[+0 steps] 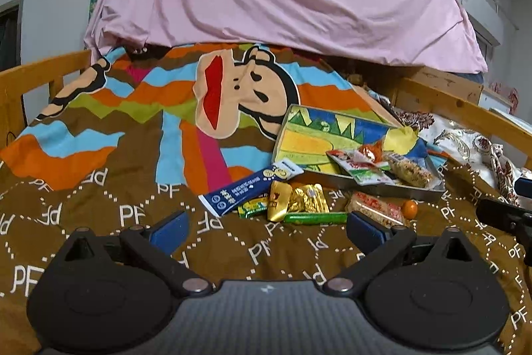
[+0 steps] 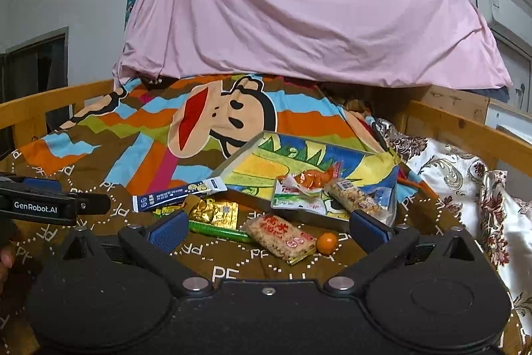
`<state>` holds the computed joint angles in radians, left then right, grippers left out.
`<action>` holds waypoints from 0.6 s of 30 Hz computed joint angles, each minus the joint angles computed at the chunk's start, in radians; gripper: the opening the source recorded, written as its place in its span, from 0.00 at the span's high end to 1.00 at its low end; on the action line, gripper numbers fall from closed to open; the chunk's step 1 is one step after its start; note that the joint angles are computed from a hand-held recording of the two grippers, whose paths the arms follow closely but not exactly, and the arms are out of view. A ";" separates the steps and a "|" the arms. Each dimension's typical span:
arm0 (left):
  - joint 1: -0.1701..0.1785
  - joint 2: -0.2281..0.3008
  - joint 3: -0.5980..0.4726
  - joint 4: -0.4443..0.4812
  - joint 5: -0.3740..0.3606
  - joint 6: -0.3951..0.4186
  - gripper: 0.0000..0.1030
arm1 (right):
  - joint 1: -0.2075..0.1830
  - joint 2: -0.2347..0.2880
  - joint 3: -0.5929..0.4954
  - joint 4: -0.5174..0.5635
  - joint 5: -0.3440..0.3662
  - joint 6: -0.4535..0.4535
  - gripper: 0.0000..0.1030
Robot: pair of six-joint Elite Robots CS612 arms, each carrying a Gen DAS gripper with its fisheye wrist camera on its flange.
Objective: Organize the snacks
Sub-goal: 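Move both open tools toward the rice-cracker bag and green stick snack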
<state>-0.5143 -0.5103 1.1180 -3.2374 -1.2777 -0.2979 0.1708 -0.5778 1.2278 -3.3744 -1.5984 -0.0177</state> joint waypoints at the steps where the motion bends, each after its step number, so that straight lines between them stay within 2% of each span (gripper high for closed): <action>1: 0.000 0.000 0.000 0.004 -0.002 0.000 0.00 | 0.000 0.002 -0.003 0.005 0.000 0.000 0.01; 12: 0.000 0.010 -0.012 0.044 -0.006 0.012 0.00 | -0.002 0.019 -0.024 0.059 0.008 0.016 0.01; 18: -0.003 0.023 -0.028 0.044 0.016 0.015 0.00 | -0.004 0.030 -0.038 0.087 0.017 0.031 0.01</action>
<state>-0.5177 -0.4873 1.0902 -3.1932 -1.2621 -0.2831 0.1665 -0.5474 1.1899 -3.2876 -1.5816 0.0131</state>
